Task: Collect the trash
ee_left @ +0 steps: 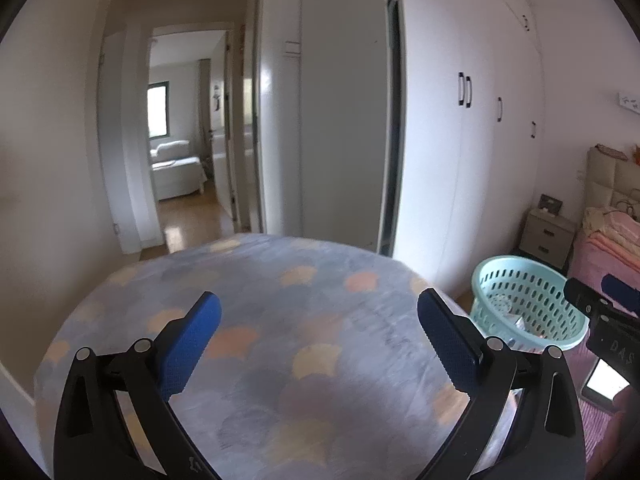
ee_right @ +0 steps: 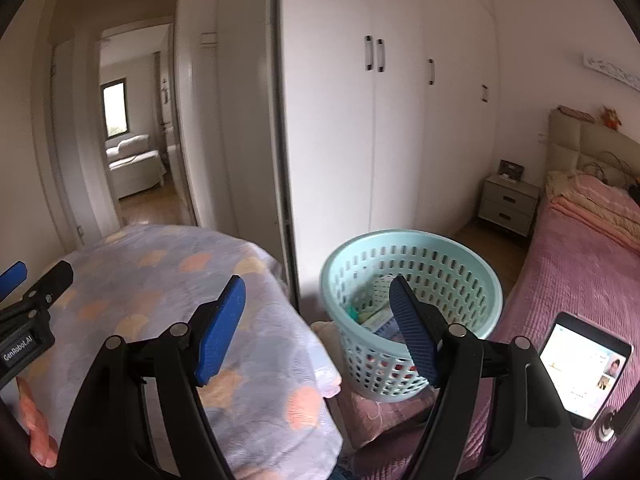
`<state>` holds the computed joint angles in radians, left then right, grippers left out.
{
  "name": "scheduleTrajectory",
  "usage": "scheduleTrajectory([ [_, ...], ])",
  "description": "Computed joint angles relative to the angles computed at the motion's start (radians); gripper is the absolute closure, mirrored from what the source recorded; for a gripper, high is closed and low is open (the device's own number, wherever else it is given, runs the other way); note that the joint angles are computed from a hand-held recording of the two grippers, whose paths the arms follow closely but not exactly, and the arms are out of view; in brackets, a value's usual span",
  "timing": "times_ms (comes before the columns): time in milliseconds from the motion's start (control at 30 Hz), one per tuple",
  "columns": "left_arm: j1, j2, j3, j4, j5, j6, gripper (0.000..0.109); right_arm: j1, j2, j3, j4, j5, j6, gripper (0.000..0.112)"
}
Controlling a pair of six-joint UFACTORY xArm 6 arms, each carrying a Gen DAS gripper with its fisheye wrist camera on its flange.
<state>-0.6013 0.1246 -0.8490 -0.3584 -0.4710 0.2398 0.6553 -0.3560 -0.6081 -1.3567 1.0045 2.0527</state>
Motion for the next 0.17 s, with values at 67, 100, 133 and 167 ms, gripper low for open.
scheduleTrajectory([
  [67, 0.024, -0.012, 0.017, 0.048, 0.006, -0.041, 0.013, 0.006, 0.021, -0.023, -0.013, -0.002, -0.005, 0.042],
  [100, 0.028, -0.014, 0.023, 0.034, -0.001, -0.032, 0.013, 0.008, 0.032, -0.035, -0.017, -0.006, -0.006, 0.042],
  [133, 0.031, -0.017, 0.03, 0.016, -0.01, -0.018, 0.013, 0.008, 0.044, -0.047, -0.022, -0.012, -0.008, 0.042],
  [167, 0.033, -0.02, 0.036, 0.004, -0.016, -0.005, 0.013, 0.009, 0.058, -0.061, -0.028, -0.017, -0.012, 0.042],
])
